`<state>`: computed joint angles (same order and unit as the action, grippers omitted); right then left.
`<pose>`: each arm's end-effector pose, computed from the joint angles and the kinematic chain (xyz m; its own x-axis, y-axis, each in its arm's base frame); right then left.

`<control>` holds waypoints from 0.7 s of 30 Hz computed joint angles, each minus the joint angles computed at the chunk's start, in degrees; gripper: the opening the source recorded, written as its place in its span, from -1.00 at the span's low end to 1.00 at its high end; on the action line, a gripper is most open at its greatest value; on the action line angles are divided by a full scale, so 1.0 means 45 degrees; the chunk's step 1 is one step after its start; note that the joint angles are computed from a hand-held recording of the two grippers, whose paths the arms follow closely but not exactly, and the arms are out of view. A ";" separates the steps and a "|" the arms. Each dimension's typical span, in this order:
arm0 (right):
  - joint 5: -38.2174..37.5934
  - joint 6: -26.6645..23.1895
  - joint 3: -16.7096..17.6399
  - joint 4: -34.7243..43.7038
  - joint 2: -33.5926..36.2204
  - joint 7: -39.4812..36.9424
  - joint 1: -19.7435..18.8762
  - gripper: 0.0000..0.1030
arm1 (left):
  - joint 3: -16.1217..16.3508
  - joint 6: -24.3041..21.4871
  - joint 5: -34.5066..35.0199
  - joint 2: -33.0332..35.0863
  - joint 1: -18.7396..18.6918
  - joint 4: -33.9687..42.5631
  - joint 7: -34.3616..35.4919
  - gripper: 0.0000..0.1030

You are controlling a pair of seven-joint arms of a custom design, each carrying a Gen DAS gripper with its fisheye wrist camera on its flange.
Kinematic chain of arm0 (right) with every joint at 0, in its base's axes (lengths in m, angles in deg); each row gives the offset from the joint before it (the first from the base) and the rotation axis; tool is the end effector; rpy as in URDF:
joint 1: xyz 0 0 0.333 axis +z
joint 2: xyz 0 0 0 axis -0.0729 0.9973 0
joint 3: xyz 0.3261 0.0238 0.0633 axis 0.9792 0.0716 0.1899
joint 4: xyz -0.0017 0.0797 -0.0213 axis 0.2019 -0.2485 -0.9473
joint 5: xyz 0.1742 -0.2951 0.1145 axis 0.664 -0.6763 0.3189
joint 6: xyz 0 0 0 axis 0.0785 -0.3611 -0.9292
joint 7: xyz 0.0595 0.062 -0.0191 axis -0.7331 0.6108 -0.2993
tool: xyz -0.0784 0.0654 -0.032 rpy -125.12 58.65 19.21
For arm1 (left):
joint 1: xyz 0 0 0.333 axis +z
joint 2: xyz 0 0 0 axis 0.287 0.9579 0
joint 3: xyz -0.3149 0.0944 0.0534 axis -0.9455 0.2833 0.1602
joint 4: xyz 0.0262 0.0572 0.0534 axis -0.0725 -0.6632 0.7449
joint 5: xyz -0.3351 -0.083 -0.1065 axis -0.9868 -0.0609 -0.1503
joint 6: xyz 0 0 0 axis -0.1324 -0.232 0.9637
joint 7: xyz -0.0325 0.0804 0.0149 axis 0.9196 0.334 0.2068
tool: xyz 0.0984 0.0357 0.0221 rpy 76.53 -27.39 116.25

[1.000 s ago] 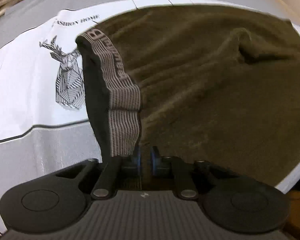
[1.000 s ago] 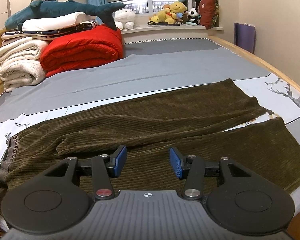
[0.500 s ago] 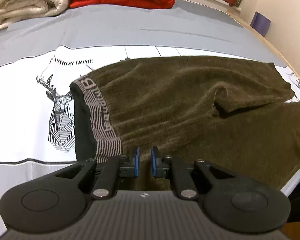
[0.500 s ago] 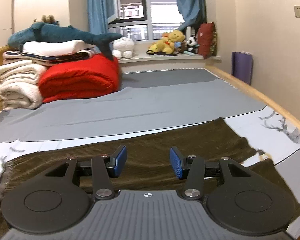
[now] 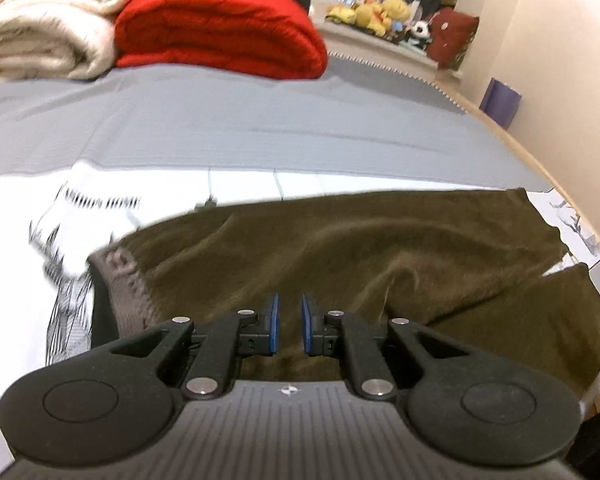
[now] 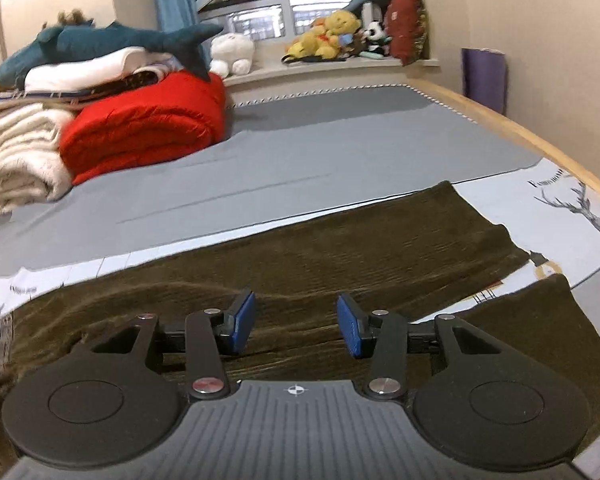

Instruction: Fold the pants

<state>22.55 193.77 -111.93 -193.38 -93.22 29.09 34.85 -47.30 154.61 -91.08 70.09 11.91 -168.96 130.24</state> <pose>0.4653 -0.0256 0.4965 -0.0018 -0.9870 -0.1610 -0.5860 0.1315 -0.7996 0.4515 0.0390 0.4500 -0.0967 -0.9831 0.1554 -0.7208 -0.0385 -0.6920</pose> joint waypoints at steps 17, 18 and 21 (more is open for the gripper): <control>0.1484 -0.1182 -0.0871 0.0879 0.0790 -0.2546 0.1014 -0.08 | -0.1368 0.3095 -0.0692 0.5009 0.1850 0.3924 0.0598 0.49; 0.1562 -0.1229 -0.0719 0.0927 0.0893 -0.2650 0.0845 -0.08 | -0.0983 0.3579 0.0193 0.5321 0.1505 0.4016 -0.0194 0.68; 0.1881 -0.1235 -0.0271 0.1129 0.1328 -0.2787 0.0305 -0.08 | -0.1562 0.3406 0.0429 0.5869 0.2282 0.4717 -0.0352 0.69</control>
<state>31.02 188.21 -113.15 -188.30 -87.24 16.55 36.22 -54.32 169.94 -89.15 96.50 22.18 -147.73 128.66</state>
